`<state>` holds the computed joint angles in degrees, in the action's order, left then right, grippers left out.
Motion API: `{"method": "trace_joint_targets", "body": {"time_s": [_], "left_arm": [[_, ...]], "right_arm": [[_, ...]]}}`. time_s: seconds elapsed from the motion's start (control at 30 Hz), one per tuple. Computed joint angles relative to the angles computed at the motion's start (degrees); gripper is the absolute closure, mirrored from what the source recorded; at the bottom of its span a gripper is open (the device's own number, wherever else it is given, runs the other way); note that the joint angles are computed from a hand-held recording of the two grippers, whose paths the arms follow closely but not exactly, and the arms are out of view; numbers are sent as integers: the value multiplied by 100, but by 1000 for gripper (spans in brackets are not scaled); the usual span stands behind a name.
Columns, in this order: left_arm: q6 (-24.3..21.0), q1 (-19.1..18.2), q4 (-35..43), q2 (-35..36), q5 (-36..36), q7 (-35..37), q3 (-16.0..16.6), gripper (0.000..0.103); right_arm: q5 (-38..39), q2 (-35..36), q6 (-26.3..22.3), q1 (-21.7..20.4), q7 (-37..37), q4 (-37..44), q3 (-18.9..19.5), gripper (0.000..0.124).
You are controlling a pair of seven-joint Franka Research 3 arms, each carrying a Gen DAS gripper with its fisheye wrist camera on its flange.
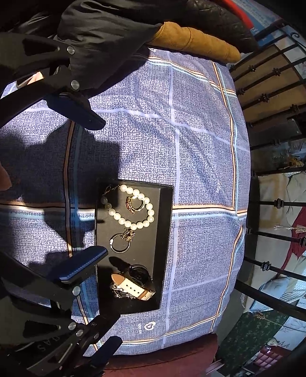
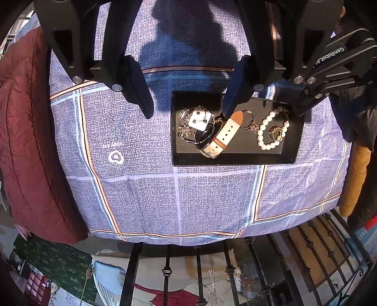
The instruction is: Organize jewelry
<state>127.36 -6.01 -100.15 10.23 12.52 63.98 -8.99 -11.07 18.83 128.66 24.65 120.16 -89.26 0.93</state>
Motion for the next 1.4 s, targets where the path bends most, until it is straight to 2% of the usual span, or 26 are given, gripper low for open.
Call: {"method": "trace_joint_targets", "body": {"time_s": [1.1,1.2,1.3,1.4], "left_arm": [[-98,13,36,15,-119,98,-10,7],[-44,19,10,7,-130,64,-6,7],[404,16,-299,-180,8,-64,13,8],[470,8,-341,-210,104,-174,19,11]], "right_arm": [[-47,-70,5,8,38,-48,7,63],[-55,-70,3,7,32,-53,10,63],[-115,-58,-2,27,54,-37,0,63],[-136,-48,-6,33,62,-23,-1,63]]}}
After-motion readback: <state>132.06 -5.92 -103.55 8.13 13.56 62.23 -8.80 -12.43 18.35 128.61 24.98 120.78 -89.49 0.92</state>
